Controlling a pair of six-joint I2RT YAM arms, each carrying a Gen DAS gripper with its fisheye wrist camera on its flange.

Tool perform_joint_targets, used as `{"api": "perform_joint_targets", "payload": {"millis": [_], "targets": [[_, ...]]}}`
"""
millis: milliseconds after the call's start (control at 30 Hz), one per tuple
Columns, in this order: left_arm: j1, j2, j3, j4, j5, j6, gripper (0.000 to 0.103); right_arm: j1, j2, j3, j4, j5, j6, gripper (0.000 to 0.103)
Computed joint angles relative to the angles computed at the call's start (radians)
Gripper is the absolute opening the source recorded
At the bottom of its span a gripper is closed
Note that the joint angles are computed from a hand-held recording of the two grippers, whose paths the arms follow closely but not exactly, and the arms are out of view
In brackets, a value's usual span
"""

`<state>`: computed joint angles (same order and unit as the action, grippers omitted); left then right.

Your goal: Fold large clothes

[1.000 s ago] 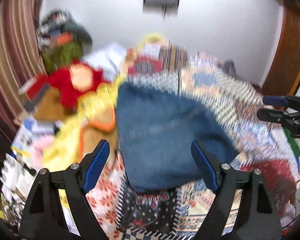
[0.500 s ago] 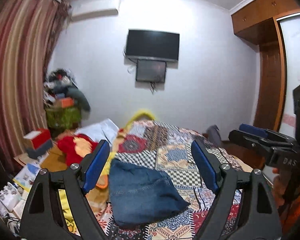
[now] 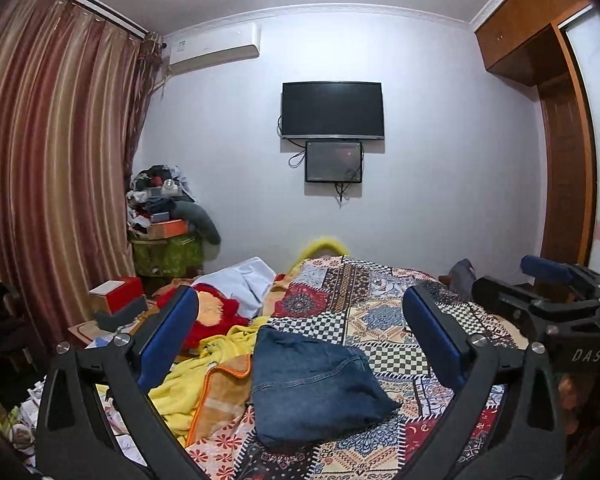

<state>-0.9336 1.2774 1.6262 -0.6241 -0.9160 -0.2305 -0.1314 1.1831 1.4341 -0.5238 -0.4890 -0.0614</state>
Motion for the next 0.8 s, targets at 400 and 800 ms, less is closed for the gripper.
{"api": "perform_joint_targets", "payload": {"millis": [400,800], "targets": [[-0.005,-0.020,-0.025,-0.020,0.012,-0.048,0.103,-0.009,-0.006,-0.004,-0.025,-0.014,-0.006,0.103],[0.040,-0.019,-0.037,-0.022,0.075,-0.048,0.103,-0.013,0.003,0.007,-0.047,-0.011,-0.010,0.103]]}}
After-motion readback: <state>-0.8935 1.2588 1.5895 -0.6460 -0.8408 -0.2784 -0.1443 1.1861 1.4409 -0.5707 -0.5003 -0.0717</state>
